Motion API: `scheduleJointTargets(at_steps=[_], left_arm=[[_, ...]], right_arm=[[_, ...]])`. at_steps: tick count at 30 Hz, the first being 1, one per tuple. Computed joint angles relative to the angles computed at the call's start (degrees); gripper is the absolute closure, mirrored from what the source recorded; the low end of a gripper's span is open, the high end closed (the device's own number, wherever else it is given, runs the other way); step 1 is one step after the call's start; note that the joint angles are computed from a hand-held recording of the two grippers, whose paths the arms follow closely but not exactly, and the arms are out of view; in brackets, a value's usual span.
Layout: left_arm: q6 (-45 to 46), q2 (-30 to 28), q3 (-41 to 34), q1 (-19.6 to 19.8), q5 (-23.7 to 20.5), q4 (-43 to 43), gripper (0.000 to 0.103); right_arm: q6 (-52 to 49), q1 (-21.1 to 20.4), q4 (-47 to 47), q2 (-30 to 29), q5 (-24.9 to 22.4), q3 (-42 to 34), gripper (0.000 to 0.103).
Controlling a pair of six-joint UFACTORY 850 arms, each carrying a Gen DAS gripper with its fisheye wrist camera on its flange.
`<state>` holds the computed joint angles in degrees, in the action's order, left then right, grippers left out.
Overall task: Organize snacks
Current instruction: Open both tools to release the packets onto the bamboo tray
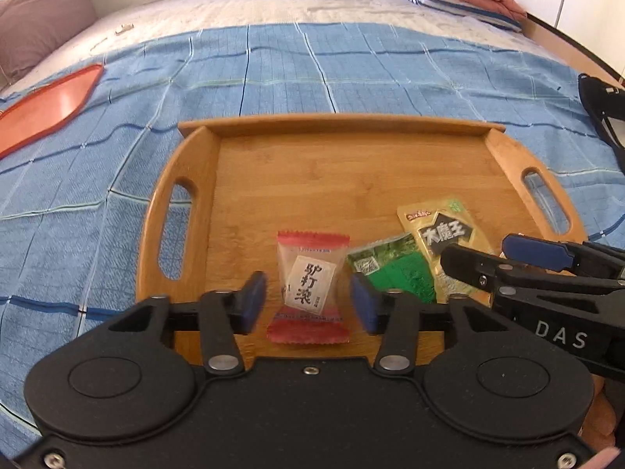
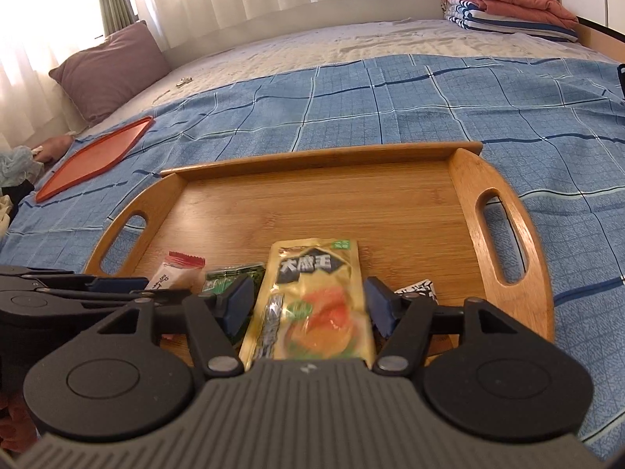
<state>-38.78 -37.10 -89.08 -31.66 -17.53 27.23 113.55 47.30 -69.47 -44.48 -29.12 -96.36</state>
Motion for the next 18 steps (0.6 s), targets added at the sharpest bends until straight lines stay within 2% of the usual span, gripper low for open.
scheduleJointTargets(at_steps=[2,5,13,18], left_arm=[[-1.46,0.69,0.59,-0.05,0.34,1.31,0.047],[-3.40,2.22,2.02,-0.04,0.80,3.52,0.032],[-12.35,9.22,8.79,-0.91,2.62,13.54,0.025],[-14.09,15.07,14.12,-1.61,3.25,15.47,0.025]], right_arm=[[2.74,-0.05,-2.05,0.84,0.65,1.17,0.025],[4.80,0.03,-4.02,2.07,0.80,2.53,0.021],[7.53,1.43,-8.36,6.58,-0.08,6.36,0.017],[6.33,3.20,-9.13,10.15,-0.92,9.30,0.017]])
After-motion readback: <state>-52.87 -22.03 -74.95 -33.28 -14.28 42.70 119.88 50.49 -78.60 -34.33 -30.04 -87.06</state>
